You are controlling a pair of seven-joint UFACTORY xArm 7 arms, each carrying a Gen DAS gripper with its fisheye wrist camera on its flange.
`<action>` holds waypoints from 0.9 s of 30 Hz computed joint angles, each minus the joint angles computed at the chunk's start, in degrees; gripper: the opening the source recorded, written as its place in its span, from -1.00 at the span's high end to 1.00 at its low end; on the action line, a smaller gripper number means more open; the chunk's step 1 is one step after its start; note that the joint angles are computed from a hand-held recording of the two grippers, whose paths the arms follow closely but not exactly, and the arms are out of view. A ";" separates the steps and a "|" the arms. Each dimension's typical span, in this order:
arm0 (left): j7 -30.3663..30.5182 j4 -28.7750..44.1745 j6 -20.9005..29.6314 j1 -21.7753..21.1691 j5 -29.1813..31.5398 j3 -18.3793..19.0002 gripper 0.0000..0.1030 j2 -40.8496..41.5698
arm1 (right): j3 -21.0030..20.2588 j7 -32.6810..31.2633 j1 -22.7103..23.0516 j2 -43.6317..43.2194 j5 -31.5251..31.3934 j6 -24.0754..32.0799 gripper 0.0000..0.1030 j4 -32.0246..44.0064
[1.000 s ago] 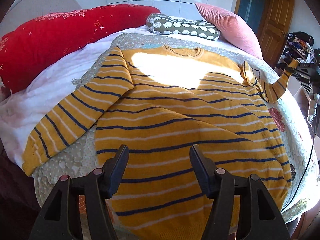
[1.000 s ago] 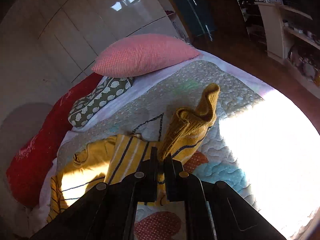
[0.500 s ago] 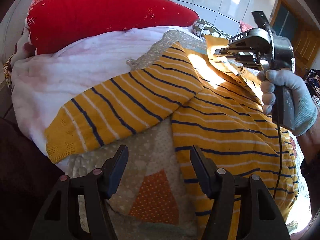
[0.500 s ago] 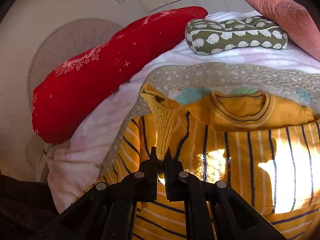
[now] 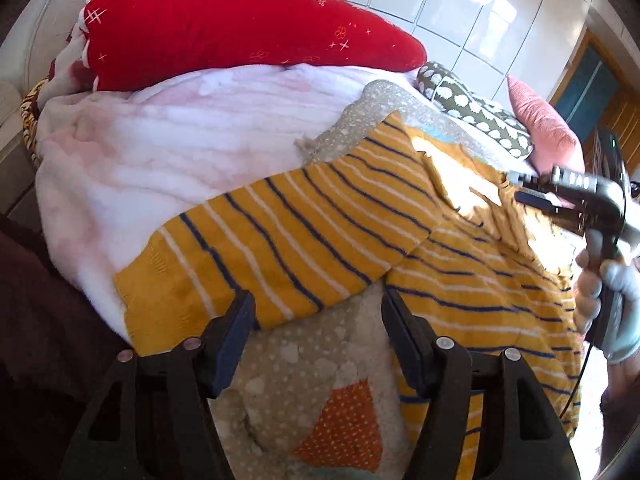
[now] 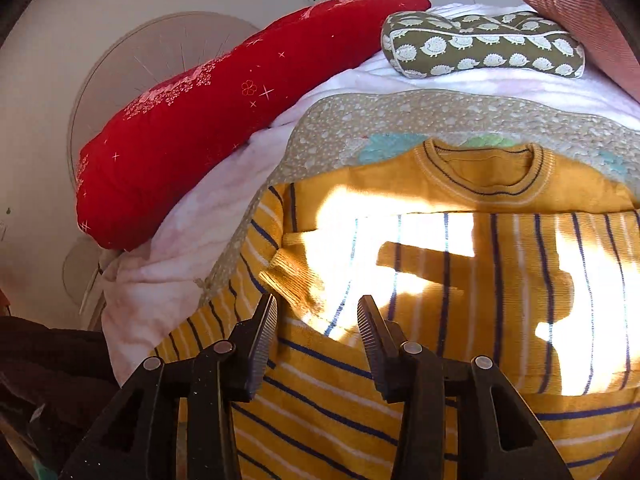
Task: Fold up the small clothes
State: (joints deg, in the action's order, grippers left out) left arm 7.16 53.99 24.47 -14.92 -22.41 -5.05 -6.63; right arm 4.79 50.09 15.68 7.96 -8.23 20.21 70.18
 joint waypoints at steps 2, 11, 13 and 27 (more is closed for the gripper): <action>1.52 5.29 1.78 -0.78 -0.89 -0.41 -0.36 3.25 | -1.04 3.03 0.13 -4.65 -3.80 1.85 0.12 -4.54; -0.15 43.73 18.86 -4.47 1.98 -5.94 -0.36 33.74 | -4.52 5.33 -0.79 -31.26 13.33 -16.66 0.11 -39.04; -4.74 52.83 23.49 -5.86 4.82 -5.57 -0.36 40.71 | -4.48 6.25 -0.61 -35.22 17.06 -18.87 0.11 -44.06; -11.95 76.37 34.47 -9.04 11.95 -4.17 0.91 55.77 | 6.81 15.81 -20.77 -34.17 16.19 -21.53 0.88 -46.33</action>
State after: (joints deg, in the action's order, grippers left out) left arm -4.79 130.36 58.94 -23.97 -10.46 -9.22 49.13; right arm 11.60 65.90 -5.10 -26.21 7.95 -1.32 23.85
